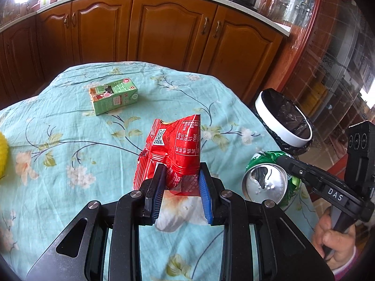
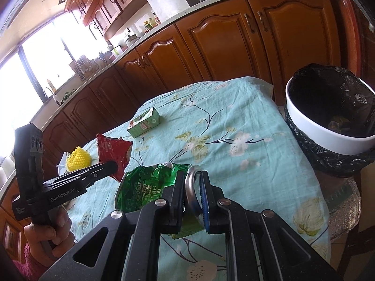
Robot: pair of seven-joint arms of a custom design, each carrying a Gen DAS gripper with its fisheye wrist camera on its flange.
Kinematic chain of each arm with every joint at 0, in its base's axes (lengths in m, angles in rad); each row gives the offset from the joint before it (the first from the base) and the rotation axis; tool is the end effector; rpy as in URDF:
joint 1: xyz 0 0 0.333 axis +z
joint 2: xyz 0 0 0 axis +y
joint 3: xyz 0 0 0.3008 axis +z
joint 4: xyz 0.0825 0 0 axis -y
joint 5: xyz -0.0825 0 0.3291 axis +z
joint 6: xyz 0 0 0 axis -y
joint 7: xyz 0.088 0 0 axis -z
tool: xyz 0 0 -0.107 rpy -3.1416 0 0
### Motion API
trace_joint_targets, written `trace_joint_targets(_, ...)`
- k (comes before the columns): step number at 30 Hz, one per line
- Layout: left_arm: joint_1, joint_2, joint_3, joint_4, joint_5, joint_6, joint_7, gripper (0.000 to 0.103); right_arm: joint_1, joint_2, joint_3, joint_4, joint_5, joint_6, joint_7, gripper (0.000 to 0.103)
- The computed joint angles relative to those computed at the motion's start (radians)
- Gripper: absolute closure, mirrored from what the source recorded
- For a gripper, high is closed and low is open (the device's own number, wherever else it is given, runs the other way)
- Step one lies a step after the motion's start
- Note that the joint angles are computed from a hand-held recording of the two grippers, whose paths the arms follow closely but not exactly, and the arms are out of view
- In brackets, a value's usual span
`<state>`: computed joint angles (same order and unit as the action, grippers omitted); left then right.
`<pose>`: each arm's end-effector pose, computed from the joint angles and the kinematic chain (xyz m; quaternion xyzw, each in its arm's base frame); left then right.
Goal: Collect trash
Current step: 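Carry the red wrapper and green can over the bin and release both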
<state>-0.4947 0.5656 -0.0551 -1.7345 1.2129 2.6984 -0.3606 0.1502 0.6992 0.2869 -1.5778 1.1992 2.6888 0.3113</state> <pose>0.5313 -0.3571 0.3056 -0.7661 0.5250 -0.2963 0.2228 0.6339 0.2233 0.2897 -0.7845 0.4333 0.0136 0.4433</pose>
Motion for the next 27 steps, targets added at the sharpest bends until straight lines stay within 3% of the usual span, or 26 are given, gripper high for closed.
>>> trace_joint_targets(8,0.023,0.071,-0.026,0.039,-0.124,0.068,0.134,0.076,0.029,0.020,-0.030,0.008,-0.059,0.059,0.041,0.090)
trace_joint_targets(11,0.010,0.074,-0.002,0.033,-0.138,0.091,0.139,0.075,0.039,0.034,-0.039,0.014,-0.112,0.069,0.079,0.090)
trace_joint_targets(19,-0.010,0.077,0.018,0.039,-0.169,0.077,0.158,0.061,0.019,0.056,-0.021,0.029,-0.171,0.058,0.136,0.085)
trace_joint_targets(21,-0.010,0.079,0.022,0.041,-0.169,0.078,0.152,0.059,0.016,0.052,-0.018,0.021,-0.172,0.068,0.135,0.080)
trace_joint_targets(25,-0.013,0.086,0.024,0.055,-0.175,0.057,0.157,0.057,0.002,0.052,-0.010,0.015,-0.166,0.075,0.137,0.061)
trace_joint_targets(27,-0.016,0.093,0.030,0.066,-0.169,0.055,0.153,0.057,-0.002,0.051,-0.008,0.010,-0.161,0.080,0.134,0.061)
